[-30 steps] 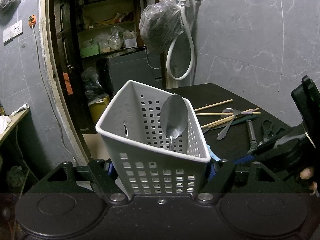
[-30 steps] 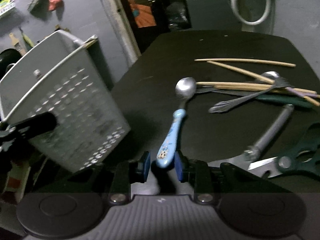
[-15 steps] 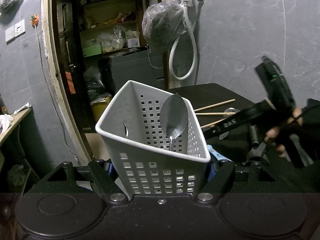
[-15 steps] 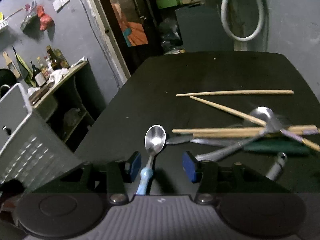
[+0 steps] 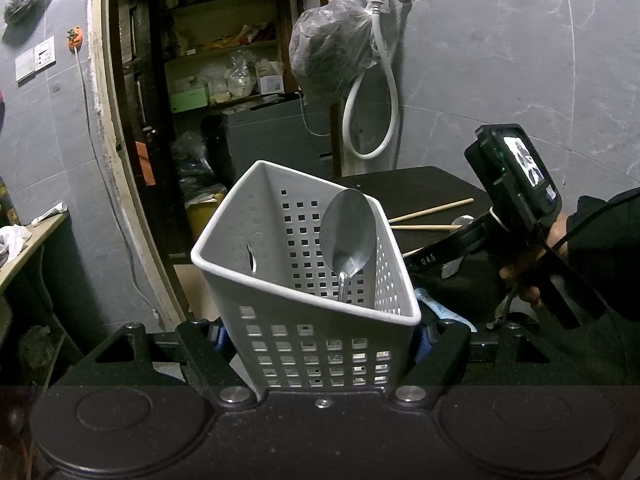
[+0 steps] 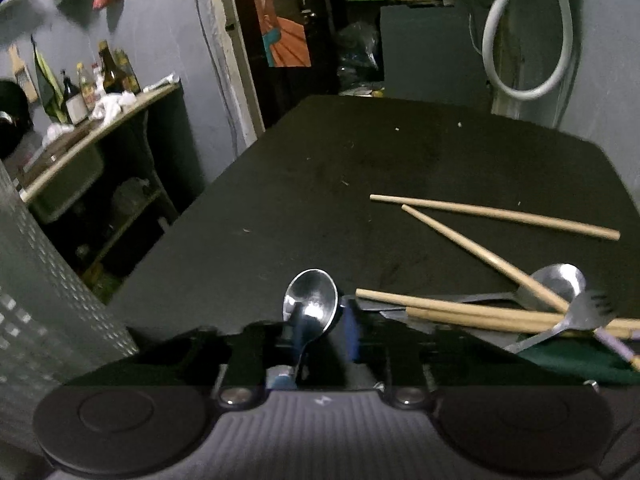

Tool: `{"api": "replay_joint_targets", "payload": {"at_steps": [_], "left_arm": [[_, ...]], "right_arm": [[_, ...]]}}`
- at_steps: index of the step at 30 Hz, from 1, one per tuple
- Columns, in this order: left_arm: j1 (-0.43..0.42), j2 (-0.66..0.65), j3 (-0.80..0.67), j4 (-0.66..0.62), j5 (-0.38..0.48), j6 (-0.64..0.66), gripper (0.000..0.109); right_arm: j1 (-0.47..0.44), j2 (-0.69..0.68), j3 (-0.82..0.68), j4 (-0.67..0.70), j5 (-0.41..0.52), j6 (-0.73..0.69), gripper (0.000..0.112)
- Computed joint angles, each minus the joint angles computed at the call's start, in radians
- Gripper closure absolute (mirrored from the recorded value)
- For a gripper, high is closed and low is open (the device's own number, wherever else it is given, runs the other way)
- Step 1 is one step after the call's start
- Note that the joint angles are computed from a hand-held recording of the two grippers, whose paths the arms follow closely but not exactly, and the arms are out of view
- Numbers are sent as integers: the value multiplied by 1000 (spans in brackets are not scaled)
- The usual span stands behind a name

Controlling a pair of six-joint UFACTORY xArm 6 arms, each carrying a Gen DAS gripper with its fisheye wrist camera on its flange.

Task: Organize utensils
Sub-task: 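Carry the child spoon with the right gripper toward the caddy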

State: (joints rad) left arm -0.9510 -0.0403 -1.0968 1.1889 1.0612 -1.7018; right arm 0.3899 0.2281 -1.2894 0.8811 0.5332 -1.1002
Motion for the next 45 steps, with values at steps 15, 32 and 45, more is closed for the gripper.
{"api": "replay_joint_targets", "payload": {"at_steps": [15, 32, 45], "left_arm": [[-1, 1, -1, 0, 1, 1, 30], [-2, 4, -5, -1, 5, -1, 30], [-2, 3, -5, -1, 6, -2, 30]], "right_arm": [[-39, -19, 12, 56, 57, 9, 92], [18, -18, 17, 21, 15, -106, 86], [97, -144, 190, 71, -185, -302, 108]]}}
